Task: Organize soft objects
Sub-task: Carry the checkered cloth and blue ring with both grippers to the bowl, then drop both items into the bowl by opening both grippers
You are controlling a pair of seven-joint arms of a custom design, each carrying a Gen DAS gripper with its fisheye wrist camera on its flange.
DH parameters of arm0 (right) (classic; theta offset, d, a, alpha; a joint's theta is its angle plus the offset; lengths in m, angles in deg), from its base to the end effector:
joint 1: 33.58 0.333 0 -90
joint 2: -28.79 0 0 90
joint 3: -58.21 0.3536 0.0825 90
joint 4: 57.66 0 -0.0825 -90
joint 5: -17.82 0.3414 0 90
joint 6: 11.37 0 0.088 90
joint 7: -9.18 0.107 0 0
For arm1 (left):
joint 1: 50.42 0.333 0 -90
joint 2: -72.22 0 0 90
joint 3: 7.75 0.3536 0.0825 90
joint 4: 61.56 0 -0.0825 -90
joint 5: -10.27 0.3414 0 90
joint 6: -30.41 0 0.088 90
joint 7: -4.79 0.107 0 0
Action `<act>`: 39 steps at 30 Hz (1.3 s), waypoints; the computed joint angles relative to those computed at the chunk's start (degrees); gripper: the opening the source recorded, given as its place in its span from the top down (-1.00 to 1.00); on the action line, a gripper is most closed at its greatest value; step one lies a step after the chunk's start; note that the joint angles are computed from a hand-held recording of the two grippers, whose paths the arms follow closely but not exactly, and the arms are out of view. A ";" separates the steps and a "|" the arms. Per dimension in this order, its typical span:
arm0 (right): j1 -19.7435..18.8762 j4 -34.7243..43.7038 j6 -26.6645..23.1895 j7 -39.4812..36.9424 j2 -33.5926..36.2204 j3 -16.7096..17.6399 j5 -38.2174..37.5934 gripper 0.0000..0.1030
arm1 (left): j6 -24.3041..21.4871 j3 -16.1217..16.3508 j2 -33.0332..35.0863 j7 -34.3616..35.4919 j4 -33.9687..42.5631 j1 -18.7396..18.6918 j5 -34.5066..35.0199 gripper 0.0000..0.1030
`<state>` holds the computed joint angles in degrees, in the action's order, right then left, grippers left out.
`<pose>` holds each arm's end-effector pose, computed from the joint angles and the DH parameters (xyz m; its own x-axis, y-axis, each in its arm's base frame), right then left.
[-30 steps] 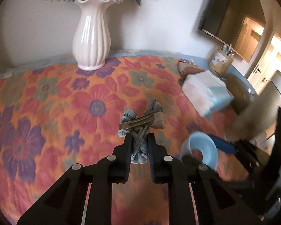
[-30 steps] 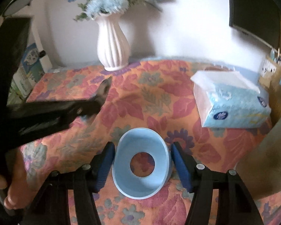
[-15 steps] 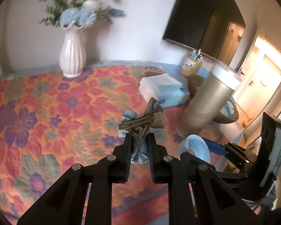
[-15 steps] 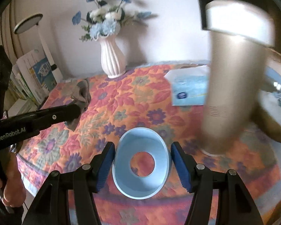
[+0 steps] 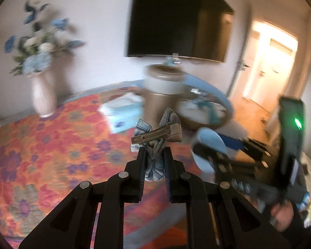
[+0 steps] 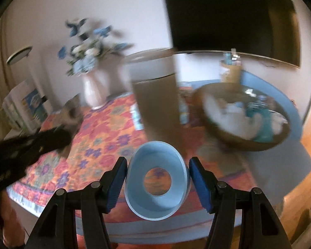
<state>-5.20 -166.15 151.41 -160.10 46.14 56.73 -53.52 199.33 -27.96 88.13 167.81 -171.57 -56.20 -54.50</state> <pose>0.5324 0.3276 0.4511 -0.0818 -0.9744 -0.2096 -0.6326 0.2133 -0.7445 0.5864 -0.1962 0.4719 -0.6207 -0.7793 0.0863 -0.5218 0.3284 -0.7873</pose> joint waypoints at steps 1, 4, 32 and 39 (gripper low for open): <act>0.05 -1.40 -0.14 2.16 -1.48 -0.76 -1.50 -0.18 | -0.97 -0.59 -0.27 0.97 -0.15 0.15 -0.62 0.75; -1.01 -4.69 -2.93 7.27 -5.42 -0.85 -5.54 -0.18 | -3.29 -1.19 -0.50 2.68 0.29 -1.01 -1.31 0.75; -38.29 5.85 10.94 -46.79 7.96 18.13 47.08 -0.40 | -0.31 29.89 35.16 -63.16 48.01 -33.64 55.17 -0.54; -28.90 -5.90 19.72 -44.00 -0.72 7.10 48.07 -0.43 | 9.62 19.47 20.69 -58.28 23.92 -28.91 60.07 -0.54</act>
<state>-34.10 -172.05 171.13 -204.10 45.42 63.83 -5.44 208.95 -8.49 108.82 109.52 -147.65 -85.11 5.57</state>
